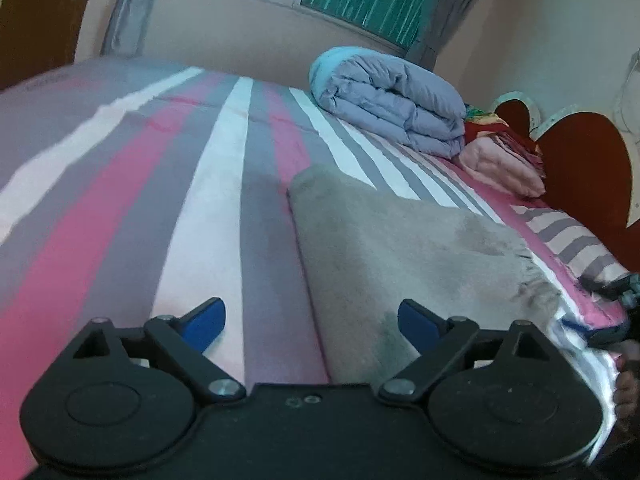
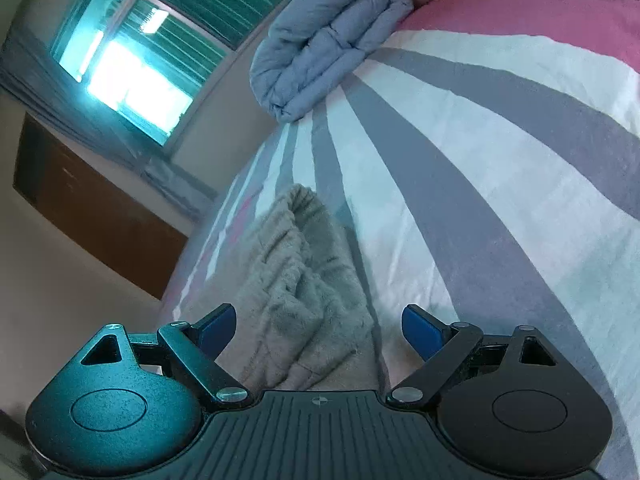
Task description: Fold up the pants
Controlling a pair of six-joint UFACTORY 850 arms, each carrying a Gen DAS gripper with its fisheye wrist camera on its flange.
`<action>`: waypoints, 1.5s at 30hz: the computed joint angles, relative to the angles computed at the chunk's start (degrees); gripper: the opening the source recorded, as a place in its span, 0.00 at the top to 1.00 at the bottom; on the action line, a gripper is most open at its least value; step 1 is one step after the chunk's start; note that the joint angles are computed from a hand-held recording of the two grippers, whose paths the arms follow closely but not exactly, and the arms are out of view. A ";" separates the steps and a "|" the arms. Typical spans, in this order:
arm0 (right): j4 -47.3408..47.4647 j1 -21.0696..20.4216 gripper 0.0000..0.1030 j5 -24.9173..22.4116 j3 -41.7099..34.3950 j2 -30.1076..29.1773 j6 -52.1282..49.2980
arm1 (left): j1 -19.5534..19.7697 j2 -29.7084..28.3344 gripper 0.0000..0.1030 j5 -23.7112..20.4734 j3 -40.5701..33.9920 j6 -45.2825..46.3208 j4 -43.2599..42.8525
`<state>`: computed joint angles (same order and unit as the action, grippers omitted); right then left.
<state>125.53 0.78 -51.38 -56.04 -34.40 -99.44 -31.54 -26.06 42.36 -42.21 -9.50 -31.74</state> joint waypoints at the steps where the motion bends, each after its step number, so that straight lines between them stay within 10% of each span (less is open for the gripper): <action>1: 2.69 0.28 0.14 -0.31 1.25 1.50 -4.18 | -0.05 -0.36 0.15 0.43 -0.18 -0.35 0.00; 5: 14.60 3.85 0.14 -0.16 3.89 4.70 -21.73 | -0.06 -3.18 0.13 -1.65 -3.14 0.90 -1.63; 10: 9.13 7.30 0.17 18.40 -3.37 -0.05 -14.81 | 0.15 -3.11 0.15 -4.87 -4.90 6.08 -5.57; 15: 19.41 6.24 0.18 6.48 0.78 3.40 -26.35 | 2.12 -3.07 0.14 -3.95 -7.75 12.97 -7.52; 18: 20.00 8.34 0.18 8.02 -1.64 3.21 -32.53 | 3.36 -5.61 0.14 -6.82 -11.99 17.26 -9.65; 23: 14.36 12.72 0.18 28.79 -12.84 -4.35 -30.62 | 4.94 -8.91 0.13 -14.73 -17.82 25.38 -15.42; 30: 25.34 11.04 0.18 15.05 -10.08 -2.55 -39.24 | 6.02 -11.25 0.12 -13.99 -22.72 26.05 -13.03; 35: 9.66 12.15 0.15 31.04 -21.83 -10.33 -26.63 | 6.80 -15.50 0.06 -18.65 -27.01 30.36 -17.66; 45: 16.93 6.96 0.14 10.22 -5.58 -2.30 -26.83 | 2.43 -7.81 0.11 -12.47 -17.28 30.56 -18.29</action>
<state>142.46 7.74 -41.16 -61.62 -36.70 -126.27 -29.11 -33.87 29.89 -59.49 21.06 -50.03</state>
